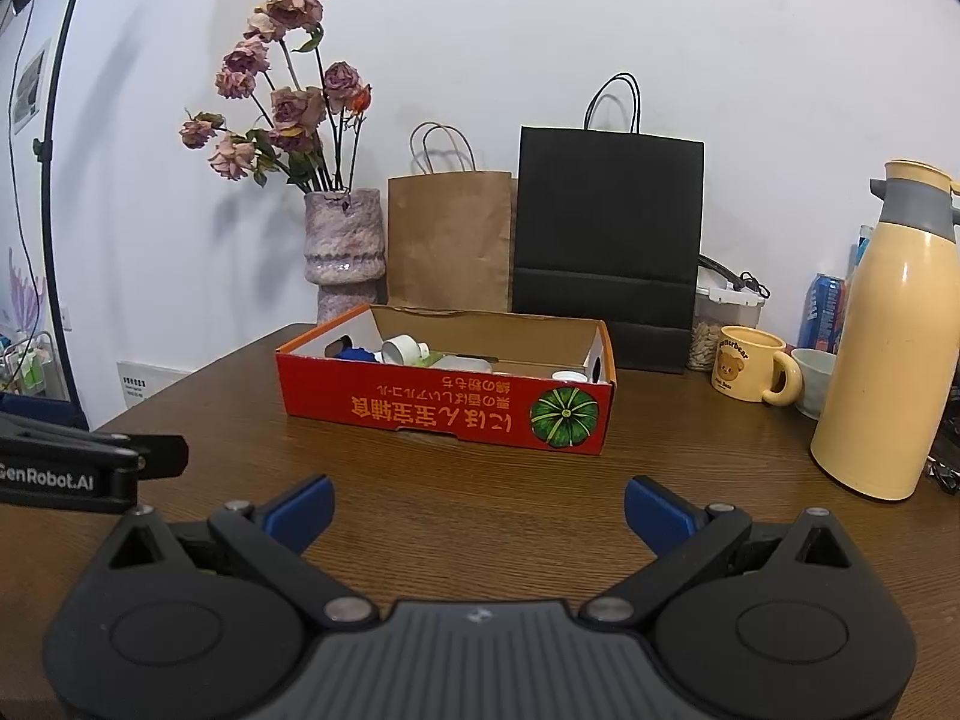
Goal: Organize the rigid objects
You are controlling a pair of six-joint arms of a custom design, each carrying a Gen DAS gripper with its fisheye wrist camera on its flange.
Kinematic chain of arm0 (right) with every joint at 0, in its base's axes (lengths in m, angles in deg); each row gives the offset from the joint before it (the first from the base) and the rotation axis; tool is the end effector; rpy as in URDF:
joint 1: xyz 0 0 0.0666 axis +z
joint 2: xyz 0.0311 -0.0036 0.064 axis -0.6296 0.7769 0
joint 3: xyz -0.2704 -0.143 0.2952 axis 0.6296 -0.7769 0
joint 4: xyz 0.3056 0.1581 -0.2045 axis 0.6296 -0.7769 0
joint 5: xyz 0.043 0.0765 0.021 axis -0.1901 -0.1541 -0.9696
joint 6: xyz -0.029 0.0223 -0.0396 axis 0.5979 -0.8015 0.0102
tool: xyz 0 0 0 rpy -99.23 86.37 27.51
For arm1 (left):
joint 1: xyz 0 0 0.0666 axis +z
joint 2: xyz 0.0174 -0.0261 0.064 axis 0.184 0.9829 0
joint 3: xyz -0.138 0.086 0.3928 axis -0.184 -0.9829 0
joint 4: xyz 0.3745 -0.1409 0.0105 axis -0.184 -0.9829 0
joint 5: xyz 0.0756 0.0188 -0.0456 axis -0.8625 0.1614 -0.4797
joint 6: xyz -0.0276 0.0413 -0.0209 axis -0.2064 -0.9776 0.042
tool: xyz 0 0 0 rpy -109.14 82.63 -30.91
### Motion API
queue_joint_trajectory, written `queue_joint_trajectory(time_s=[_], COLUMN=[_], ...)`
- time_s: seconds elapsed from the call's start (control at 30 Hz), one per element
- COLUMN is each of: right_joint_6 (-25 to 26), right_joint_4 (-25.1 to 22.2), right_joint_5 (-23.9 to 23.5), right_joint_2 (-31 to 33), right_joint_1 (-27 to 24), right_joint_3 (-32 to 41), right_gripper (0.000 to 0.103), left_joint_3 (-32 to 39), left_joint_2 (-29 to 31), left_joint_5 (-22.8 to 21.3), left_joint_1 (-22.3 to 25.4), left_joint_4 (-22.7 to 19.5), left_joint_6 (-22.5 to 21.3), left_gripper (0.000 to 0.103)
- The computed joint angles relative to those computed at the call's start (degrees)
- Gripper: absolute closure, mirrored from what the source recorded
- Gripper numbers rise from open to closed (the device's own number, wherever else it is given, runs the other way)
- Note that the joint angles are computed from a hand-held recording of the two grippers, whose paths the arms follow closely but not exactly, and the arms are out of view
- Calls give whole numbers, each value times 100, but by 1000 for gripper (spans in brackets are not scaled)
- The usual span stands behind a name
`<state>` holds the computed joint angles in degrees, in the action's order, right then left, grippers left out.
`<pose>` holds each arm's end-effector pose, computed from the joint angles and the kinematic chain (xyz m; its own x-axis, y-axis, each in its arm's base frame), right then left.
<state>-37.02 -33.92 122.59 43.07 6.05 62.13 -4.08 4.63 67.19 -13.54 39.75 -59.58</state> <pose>0.3535 0.3249 0.4178 -0.3982 -0.0160 -0.9172 -0.1005 0.9946 0.0263 0.3573 -0.1473 0.4307 -0.4722 0.0560 -0.8797 0.0429 0.9983 0.0406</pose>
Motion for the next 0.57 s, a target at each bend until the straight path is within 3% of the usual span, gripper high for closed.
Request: queue_joint_trajectory(time_s=[0.57], right_joint_6=[-37], right_joint_4=[-89], right_joint_5=[46], right_joint_2=[41], right_joint_1=[61], right_joint_3=[72], right_gripper=[0], left_joint_3=[-61], left_joint_2=[-82], left_joint_5=[103], left_joint_1=[-19], left_joint_4=[61], left_joint_6=[-26], left_gripper=[0])
